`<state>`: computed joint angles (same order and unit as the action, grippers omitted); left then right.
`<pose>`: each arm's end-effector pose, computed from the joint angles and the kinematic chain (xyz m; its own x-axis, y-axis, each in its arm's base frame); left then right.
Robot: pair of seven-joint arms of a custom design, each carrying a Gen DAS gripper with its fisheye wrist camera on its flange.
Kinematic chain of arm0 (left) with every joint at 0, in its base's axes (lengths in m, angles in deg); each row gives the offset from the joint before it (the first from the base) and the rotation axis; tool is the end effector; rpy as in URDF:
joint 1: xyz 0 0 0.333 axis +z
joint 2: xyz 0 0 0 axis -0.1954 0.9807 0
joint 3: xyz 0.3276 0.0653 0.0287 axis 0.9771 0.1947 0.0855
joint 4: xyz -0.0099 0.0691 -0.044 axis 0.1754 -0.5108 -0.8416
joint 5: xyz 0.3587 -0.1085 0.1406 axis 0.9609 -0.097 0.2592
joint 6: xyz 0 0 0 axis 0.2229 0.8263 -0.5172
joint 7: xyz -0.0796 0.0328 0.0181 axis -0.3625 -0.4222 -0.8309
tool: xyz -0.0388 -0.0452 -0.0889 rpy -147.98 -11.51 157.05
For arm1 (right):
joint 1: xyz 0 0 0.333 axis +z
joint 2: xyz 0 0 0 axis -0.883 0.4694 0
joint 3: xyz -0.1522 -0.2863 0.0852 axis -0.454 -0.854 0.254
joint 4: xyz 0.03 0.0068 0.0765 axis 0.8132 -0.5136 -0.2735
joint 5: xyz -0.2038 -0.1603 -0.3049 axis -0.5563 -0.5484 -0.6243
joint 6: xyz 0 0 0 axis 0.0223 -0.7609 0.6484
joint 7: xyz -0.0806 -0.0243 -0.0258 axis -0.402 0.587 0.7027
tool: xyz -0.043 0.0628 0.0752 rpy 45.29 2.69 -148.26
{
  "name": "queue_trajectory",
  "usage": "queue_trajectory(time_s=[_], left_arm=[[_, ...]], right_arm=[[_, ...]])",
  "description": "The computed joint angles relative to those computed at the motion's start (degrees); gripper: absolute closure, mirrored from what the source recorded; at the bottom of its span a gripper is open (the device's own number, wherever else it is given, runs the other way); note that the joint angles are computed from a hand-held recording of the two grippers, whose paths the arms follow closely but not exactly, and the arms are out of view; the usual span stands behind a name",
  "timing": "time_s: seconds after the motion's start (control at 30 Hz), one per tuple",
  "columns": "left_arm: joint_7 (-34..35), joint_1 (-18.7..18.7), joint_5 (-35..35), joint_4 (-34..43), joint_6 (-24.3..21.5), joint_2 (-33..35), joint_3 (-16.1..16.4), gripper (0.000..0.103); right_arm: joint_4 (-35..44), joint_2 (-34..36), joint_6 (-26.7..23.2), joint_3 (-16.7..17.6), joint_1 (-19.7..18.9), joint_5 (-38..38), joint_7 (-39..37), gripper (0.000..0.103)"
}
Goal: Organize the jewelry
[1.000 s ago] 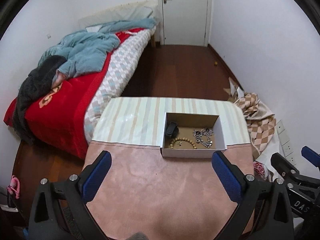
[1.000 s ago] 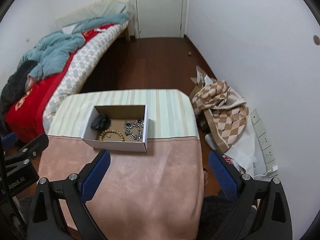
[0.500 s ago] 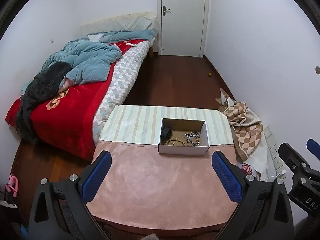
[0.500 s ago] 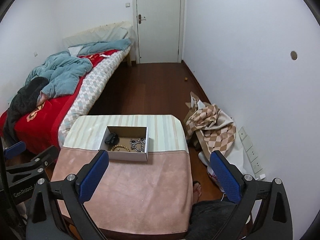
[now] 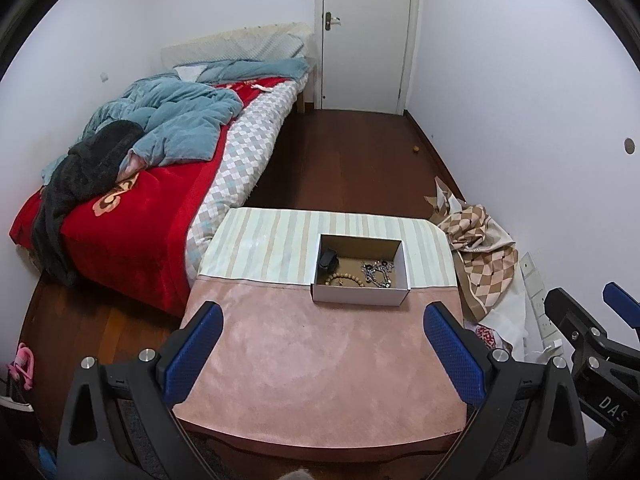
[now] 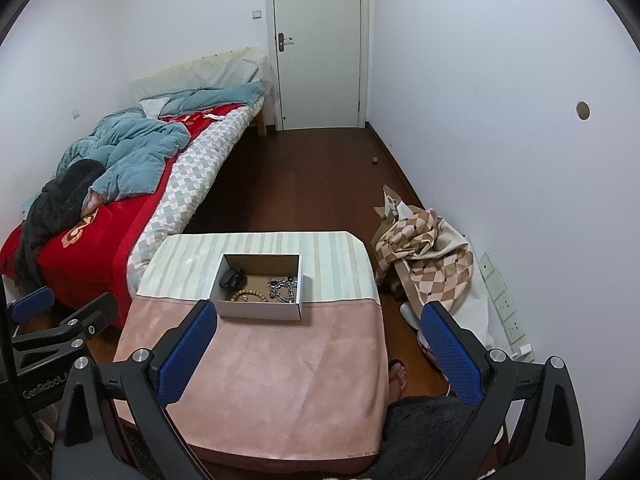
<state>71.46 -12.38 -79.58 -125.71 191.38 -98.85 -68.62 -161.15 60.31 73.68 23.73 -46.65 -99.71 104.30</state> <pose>0.5189 -0.1236 0.7179 0.0251 -0.9992 0.0300 -0.7514 -0.0386 -0.6588 0.4815 0.2034 0.7354 -0.0530 -0.9985 0.0096 -0.6873 0.0295 -0.7258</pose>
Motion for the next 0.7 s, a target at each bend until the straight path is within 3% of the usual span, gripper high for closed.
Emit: queue_trajectory(time_s=[0.7], left_arm=[[-3.88,-2.44,7.11,13.11,-4.96,14.11,2.04,0.001]], right_arm=[[13.88,15.23,-3.56,-2.27,0.95,0.07,-2.74,0.000]])
